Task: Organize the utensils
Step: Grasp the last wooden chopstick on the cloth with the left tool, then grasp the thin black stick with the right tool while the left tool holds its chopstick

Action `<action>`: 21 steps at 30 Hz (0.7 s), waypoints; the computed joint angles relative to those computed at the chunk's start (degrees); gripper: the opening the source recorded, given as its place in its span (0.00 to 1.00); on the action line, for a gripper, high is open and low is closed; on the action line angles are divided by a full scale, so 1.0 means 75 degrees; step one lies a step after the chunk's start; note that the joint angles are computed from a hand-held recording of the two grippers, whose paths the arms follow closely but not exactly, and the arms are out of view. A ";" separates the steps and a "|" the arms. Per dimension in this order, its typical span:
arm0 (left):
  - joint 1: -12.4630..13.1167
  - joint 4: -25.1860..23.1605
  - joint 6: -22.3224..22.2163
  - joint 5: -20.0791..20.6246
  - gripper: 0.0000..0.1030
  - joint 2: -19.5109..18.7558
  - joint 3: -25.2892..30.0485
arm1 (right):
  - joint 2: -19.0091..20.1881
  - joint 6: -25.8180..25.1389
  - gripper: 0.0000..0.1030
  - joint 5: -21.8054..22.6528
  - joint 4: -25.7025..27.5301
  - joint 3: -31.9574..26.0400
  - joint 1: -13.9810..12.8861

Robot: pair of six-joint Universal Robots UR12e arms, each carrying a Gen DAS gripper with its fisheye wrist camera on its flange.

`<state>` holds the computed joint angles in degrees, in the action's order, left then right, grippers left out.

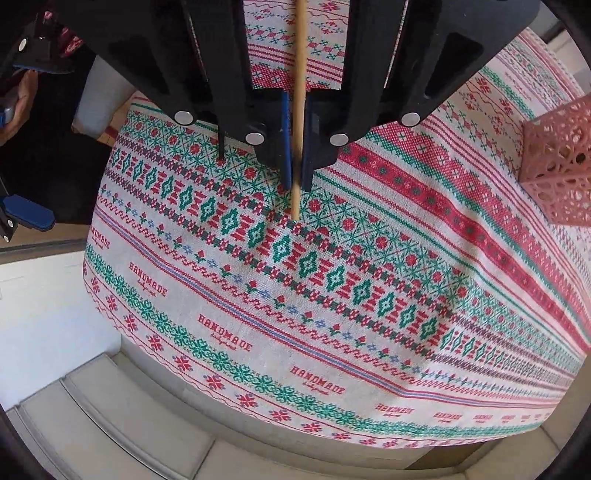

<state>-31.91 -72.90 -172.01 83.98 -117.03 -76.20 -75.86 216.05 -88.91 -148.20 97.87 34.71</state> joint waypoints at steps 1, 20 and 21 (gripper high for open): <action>0.0007 0.0271 -0.0155 -0.0021 0.04 0.0111 -0.0191 | 0.0021 0.0083 0.94 -0.0080 -0.0034 -0.0023 0.0007; -0.0045 0.4830 -0.2791 0.0972 0.04 0.2555 -0.2582 | 0.1410 0.2054 0.33 0.2319 0.3550 -0.2175 -0.0285; -0.0038 0.4883 -0.2773 0.0975 0.04 0.2585 -0.2576 | 0.1473 0.2101 0.32 0.2366 0.3756 -0.2280 -0.0285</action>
<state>-32.20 -36.27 -192.80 91.29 -97.64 -95.52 -64.81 231.80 -71.16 -120.03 80.77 32.57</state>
